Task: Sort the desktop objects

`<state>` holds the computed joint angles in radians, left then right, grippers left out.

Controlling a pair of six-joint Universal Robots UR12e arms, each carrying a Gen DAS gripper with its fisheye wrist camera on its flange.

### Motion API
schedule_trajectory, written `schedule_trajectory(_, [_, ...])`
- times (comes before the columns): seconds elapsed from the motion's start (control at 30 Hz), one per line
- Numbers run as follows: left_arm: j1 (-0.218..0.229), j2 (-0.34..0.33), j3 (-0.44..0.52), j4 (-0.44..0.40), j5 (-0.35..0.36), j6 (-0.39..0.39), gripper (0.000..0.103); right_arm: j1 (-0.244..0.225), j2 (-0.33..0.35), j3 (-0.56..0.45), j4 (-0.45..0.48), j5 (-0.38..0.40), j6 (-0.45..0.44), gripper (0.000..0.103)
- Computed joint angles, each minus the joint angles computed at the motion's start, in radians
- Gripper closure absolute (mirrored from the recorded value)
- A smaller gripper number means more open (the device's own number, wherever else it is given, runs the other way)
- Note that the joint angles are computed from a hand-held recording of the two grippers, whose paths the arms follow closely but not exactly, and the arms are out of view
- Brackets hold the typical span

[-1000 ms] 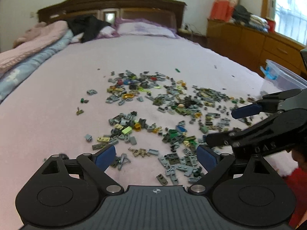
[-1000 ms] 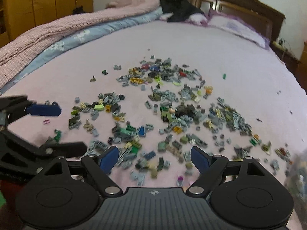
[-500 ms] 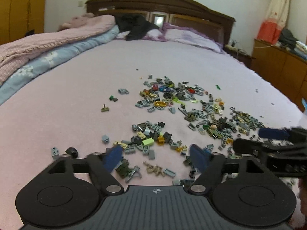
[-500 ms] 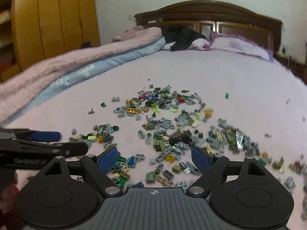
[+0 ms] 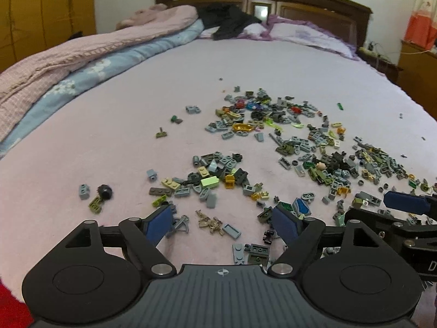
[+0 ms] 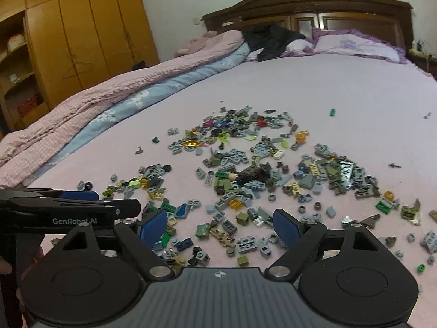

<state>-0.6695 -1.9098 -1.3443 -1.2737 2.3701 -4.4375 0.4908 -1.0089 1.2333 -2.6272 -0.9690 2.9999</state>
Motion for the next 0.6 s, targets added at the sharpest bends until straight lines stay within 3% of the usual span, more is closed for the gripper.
schedule_trajectory(0.1, [-0.002, -0.012, 0.035, -0.058, 0.001, -0.022, 0.022, -0.008, 0.001, -0.002, 0.017, 0.042, 0.015, 0.017])
schedule_trajectory(0.33, [-0.004, -0.043, 0.085, -0.107, 0.035, 0.021, 0.02, -0.024, -0.006, 0.034, -0.034, 0.086, 0.077, 0.013])
schedule_trajectory(0.43, [-0.001, -0.045, 0.084, -0.088, 0.042, 0.051, 0.038, -0.028, -0.004, 0.052, -0.072, 0.107, 0.095, 0.013])
schedule_trajectory(0.6, [0.017, -0.027, 0.05, -0.025, -0.022, 0.076, 0.048, -0.033, 0.008, 0.062, -0.113, 0.139, 0.129, 0.013])
